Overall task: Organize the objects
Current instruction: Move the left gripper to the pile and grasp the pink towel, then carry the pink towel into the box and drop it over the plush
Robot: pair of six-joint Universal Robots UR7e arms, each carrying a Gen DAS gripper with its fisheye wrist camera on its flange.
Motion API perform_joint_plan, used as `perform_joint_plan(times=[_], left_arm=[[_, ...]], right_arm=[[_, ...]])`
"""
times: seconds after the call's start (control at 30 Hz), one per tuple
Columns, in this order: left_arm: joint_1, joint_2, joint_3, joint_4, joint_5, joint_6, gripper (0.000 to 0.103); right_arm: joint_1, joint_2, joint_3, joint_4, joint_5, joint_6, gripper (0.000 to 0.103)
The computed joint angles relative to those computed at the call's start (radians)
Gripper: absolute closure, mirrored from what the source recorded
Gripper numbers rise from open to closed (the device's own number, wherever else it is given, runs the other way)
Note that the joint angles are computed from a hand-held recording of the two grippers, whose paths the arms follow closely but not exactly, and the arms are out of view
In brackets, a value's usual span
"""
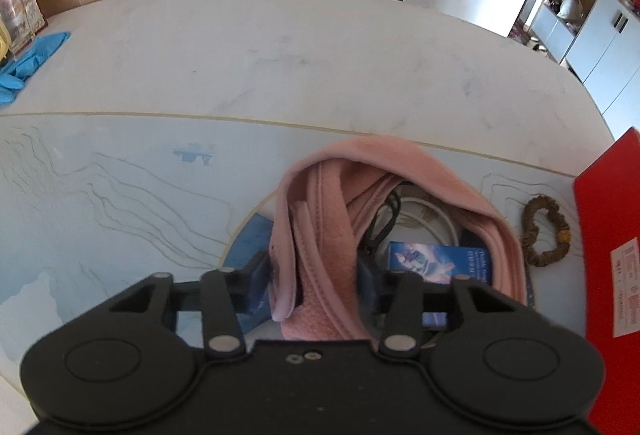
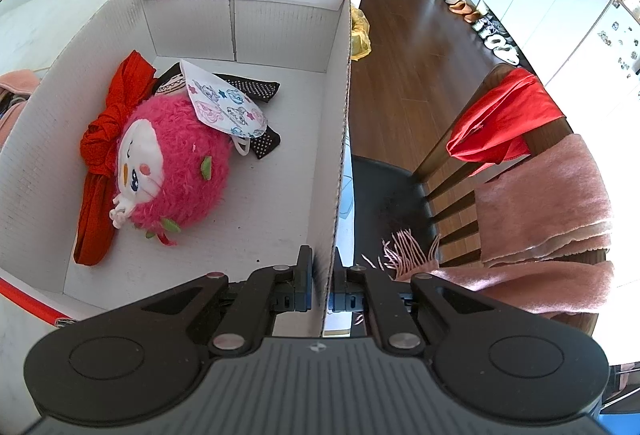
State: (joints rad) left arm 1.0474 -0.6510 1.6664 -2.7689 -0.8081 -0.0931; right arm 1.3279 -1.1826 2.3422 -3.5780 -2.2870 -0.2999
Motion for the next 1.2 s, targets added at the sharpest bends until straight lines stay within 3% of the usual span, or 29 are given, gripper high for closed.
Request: perform_joint_plan(times=[0.13,0.3,0.77,1.2], left_arm=[[-0.003,-0.018,0.013,-0.007,-0.028,-0.016,0.076],[-0.022,-0.053,0.048,-0.035,-0.074,-0.008,0.080],[-0.143,-0.107,0.116,-0.125,-0.156,0.101,0.084],[-0.206,-0.120,0.111,-0.205,-0.249,0.176,0.084]], right_arm=[[0.000,0.002,0.000,-0.001,0.000,0.000,0.096],[0.000,0.004,-0.001,-0.004,0.003,0.000,0.096],[-0.005,0.005,0.000,-0.011,0.017,-0.010,0.096],[-0.016,-0.001,0.006,-0.009,0.036,-0.010,0.096]])
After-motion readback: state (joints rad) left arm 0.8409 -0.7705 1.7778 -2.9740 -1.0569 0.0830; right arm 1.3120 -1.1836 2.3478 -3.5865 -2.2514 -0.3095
